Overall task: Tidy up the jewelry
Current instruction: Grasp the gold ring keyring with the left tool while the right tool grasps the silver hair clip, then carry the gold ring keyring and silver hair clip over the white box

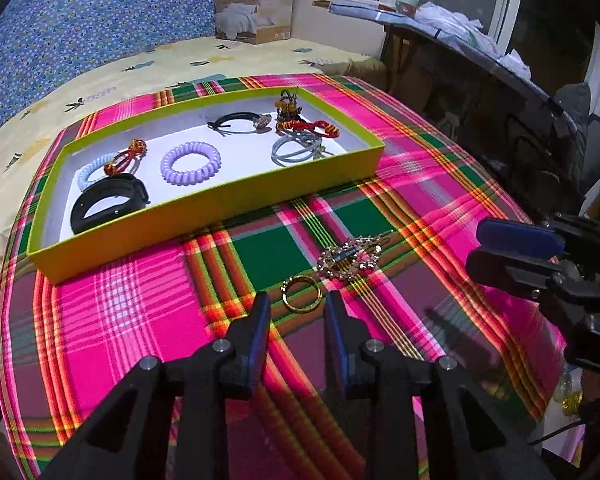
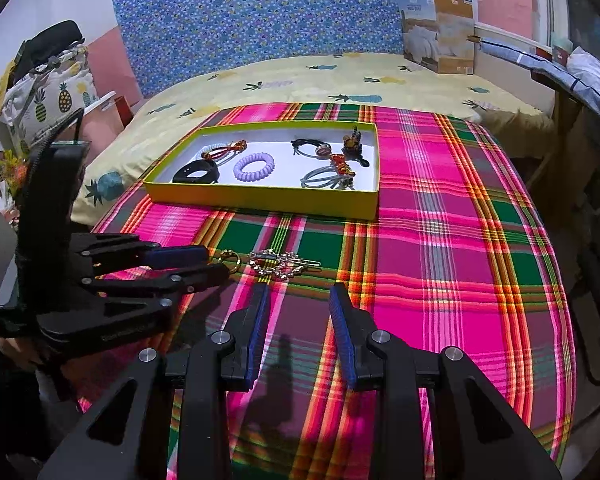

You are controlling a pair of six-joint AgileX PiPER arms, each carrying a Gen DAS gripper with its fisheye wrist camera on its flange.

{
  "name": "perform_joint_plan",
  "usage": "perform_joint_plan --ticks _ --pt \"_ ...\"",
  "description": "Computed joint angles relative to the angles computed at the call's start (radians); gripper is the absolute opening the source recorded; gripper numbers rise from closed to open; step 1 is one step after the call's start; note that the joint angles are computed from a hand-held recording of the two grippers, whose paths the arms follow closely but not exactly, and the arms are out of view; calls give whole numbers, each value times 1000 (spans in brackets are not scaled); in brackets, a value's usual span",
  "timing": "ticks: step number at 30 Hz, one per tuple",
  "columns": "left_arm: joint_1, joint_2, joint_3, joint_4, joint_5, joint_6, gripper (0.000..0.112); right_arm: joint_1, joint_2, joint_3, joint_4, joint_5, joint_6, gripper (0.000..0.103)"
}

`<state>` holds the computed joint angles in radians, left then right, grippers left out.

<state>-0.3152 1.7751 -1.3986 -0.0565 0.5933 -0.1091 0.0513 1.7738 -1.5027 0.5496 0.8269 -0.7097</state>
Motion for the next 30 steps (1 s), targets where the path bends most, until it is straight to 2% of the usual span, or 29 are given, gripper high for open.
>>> perform_joint_plan --ticks 5,7,12,20,24,27,30 --pt "-19 17 -19 91 1 -60 30 -2 49 -47 18 12 -47 32" --pt "-21 20 -24 123 5 -90 23 -3 78 -78 38 20 -83 32" --pt "6 3 -1 74 -12 -52 23 -4 171 -181 63 71 -157 33" --pt "50 -53 75 85 -28 -77 23 28 294 -330 3 180 -196 34" --pt "77 -85 118 65 -40 -67 23 35 270 -296 21 222 -234 34" --pt "91 -96 130 51 -48 -57 23 52 236 -240 25 213 -277 34" --pt "98 -103 136 44 -52 -57 23 82 201 -179 -21 127 -249 34"
